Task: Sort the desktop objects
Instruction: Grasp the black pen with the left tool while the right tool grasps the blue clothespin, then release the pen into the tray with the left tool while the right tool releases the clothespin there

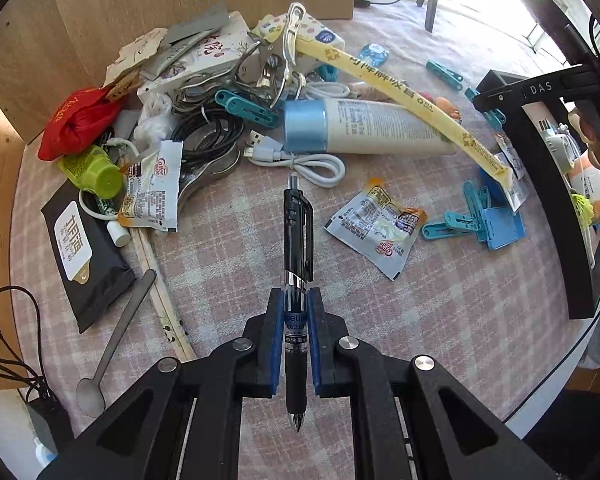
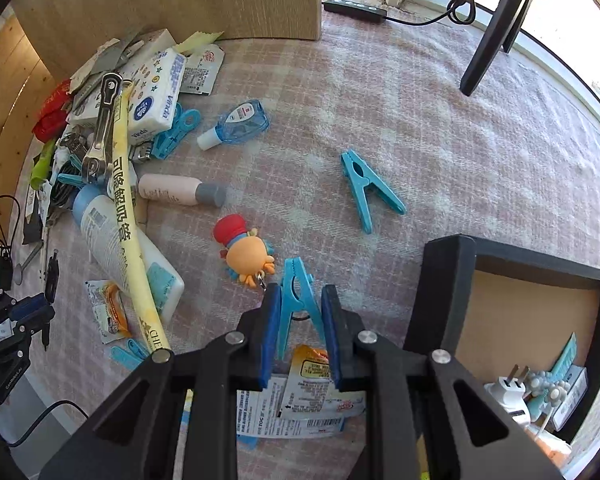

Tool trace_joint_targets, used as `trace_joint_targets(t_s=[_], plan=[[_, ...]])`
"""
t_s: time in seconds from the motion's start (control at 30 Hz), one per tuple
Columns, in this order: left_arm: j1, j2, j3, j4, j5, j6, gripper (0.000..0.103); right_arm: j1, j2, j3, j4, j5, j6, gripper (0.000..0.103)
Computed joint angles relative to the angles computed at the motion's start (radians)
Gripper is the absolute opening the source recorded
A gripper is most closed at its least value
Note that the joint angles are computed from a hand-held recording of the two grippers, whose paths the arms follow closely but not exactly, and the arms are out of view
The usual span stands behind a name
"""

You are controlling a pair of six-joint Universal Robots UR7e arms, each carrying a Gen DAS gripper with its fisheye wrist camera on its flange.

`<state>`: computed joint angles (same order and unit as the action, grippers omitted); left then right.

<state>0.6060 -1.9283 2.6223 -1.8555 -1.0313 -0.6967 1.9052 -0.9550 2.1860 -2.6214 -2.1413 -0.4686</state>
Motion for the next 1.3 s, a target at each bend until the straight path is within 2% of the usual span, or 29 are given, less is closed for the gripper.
trace_joint_targets(t_s=[0.17,0.23,0.37,0.57,0.83,0.9,1.07,1.23,1.27,1.3], plan=[[-0.068,0.106,-0.051,-0.087,-0.022,0.004,0.010,0.009,-0.095,0.030,0.036,0.016,-0.020,0.020],[-0.081,0.165,-0.061,-0.152,-0.031,0.023,0.010,-0.004,-0.128,-0.012,0.078,0.015,-0.046,0.020],[-0.105,0.354,-0.088,-0.358,-0.081,0.112,0.010,-0.072,-0.196,-0.061,0.096,0.006,-0.137,0.020],[-0.151,0.651,-0.176,-0.599,-0.165,0.170,0.010,-0.182,-0.310,-0.063,0.044,-0.018,-0.230,0.020],[-0.184,0.985,-0.355,-0.776,-0.243,0.196,0.010,-0.333,-0.473,-0.066,0.071,-0.052,-0.256,0.021],[-0.186,1.037,-0.388,-0.806,-0.279,0.194,0.010,-0.369,-0.496,-0.065,0.076,-0.054,-0.265,0.021],[-0.222,1.121,-0.445,-0.812,-0.301,0.191,0.010,-0.438,-0.526,-0.069,0.080,-0.043,-0.288,0.021],[-0.244,1.149,-0.467,-0.813,-0.288,0.180,0.011,-0.463,-0.537,-0.069,0.089,-0.026,-0.312,0.021],[-0.247,1.148,-0.470,-0.803,-0.284,0.173,0.018,-0.463,-0.538,-0.072,0.097,-0.019,-0.314,0.023],[-0.252,1.145,-0.473,-0.785,-0.271,0.159,0.037,-0.462,-0.538,-0.074,0.096,-0.018,-0.310,0.033]])
